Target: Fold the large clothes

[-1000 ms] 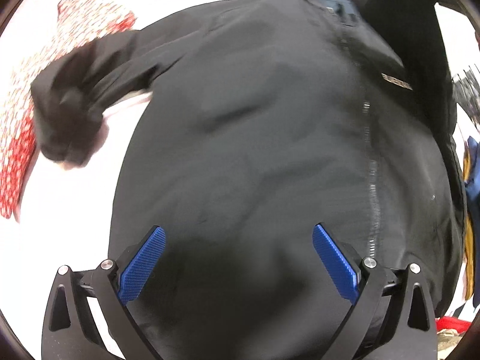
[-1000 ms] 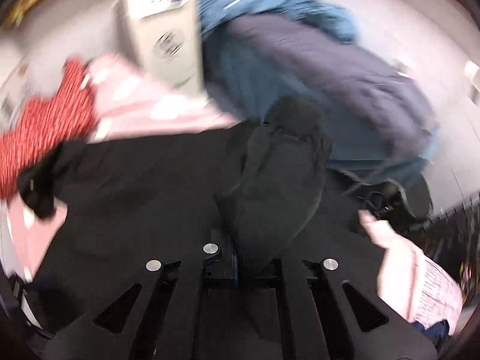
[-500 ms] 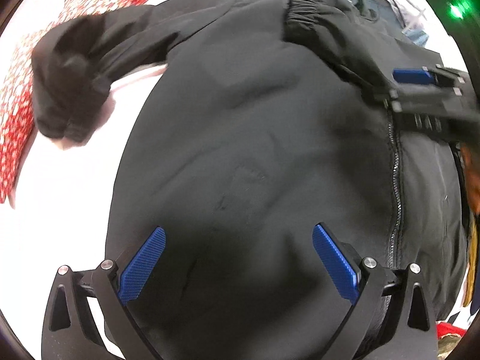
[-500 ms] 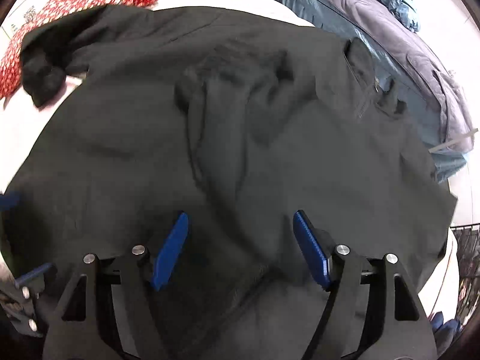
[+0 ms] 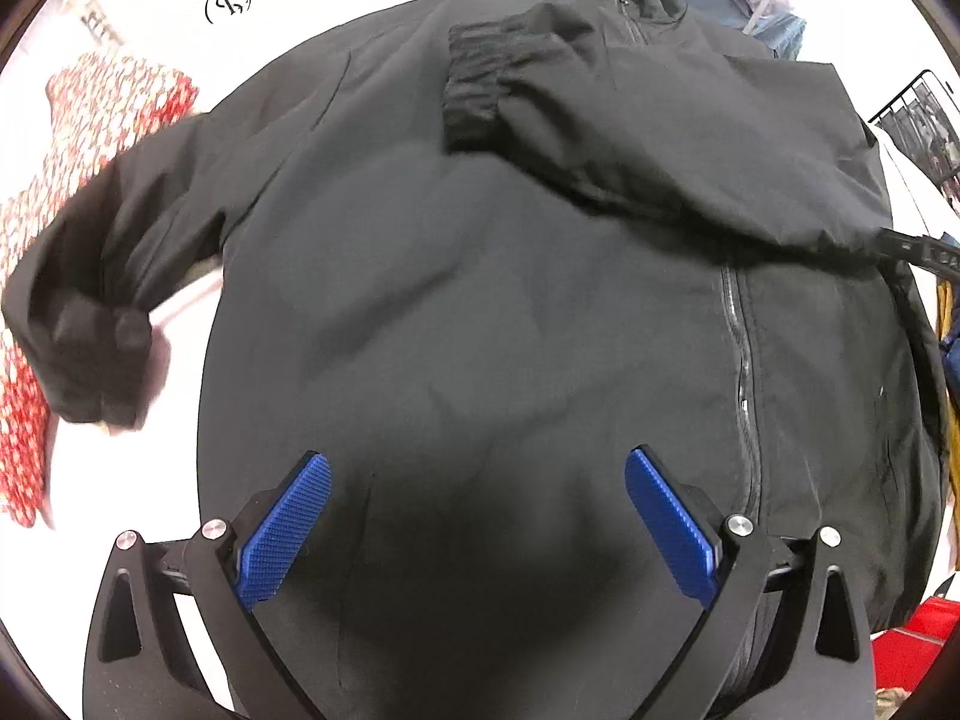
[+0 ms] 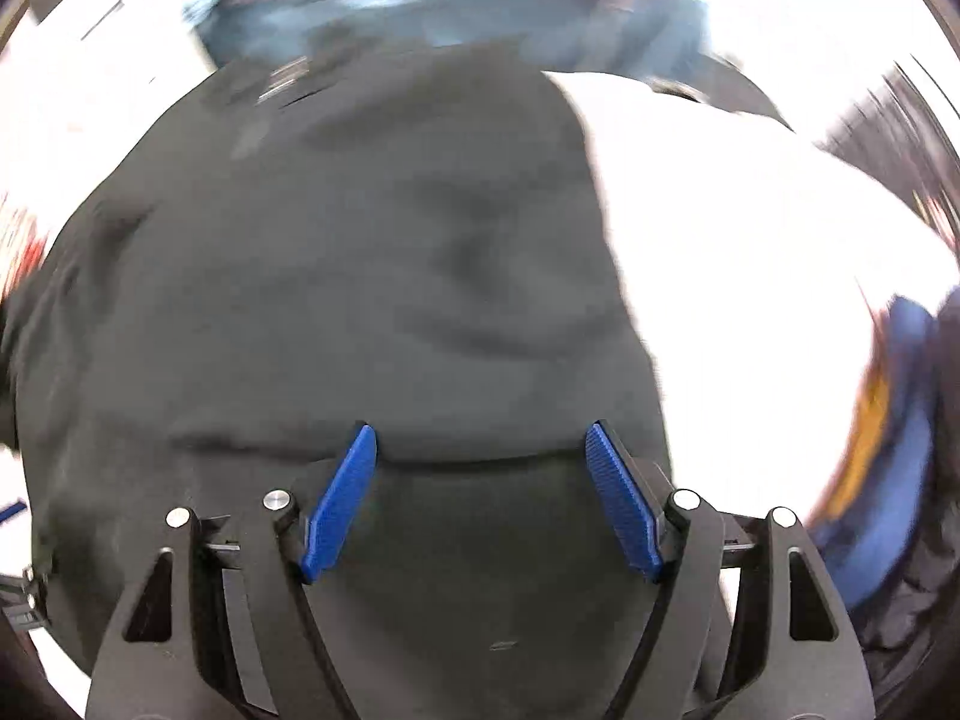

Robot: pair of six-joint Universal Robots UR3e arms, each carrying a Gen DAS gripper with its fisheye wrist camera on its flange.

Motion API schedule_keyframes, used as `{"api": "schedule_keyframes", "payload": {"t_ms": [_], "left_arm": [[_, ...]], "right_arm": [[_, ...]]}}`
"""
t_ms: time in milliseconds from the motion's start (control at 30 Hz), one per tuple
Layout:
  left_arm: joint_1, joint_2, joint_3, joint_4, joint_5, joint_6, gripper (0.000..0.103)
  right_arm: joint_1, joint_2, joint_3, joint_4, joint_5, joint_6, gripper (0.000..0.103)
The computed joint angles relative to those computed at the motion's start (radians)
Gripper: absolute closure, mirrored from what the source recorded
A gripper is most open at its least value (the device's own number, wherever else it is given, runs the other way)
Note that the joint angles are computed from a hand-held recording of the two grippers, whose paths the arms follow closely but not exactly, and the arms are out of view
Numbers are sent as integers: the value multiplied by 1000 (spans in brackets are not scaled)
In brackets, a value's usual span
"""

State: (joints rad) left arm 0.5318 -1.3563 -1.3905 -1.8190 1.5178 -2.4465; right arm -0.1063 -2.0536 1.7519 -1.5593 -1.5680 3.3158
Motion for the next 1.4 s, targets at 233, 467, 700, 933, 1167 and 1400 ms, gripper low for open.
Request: {"api": "schedule_keyframes", "payload": {"t_ms": [233, 467, 700, 933, 1167, 1400], "left_arm": [[-167, -242, 242, 71, 3, -187, 6], [-289, -598, 659, 71, 31, -325, 6], [-349, -950, 1129, -128, 5, -355, 57], [-412, -658, 532, 199, 59, -351, 64], [-359, -490, 252, 285, 94, -366, 58], [-371, -523, 283, 250, 109, -407, 48]], "right_arm": [[-552, -145, 82, 162, 222, -286, 30], [-485, 29, 119, 17, 320, -257, 37], [-649, -94, 138, 61, 366, -282, 100], [-729, -64, 106, 130, 341, -238, 95], [-501, 138, -116, -92, 219, 40, 36], [-58, 784, -838, 68, 23, -24, 37]]}}
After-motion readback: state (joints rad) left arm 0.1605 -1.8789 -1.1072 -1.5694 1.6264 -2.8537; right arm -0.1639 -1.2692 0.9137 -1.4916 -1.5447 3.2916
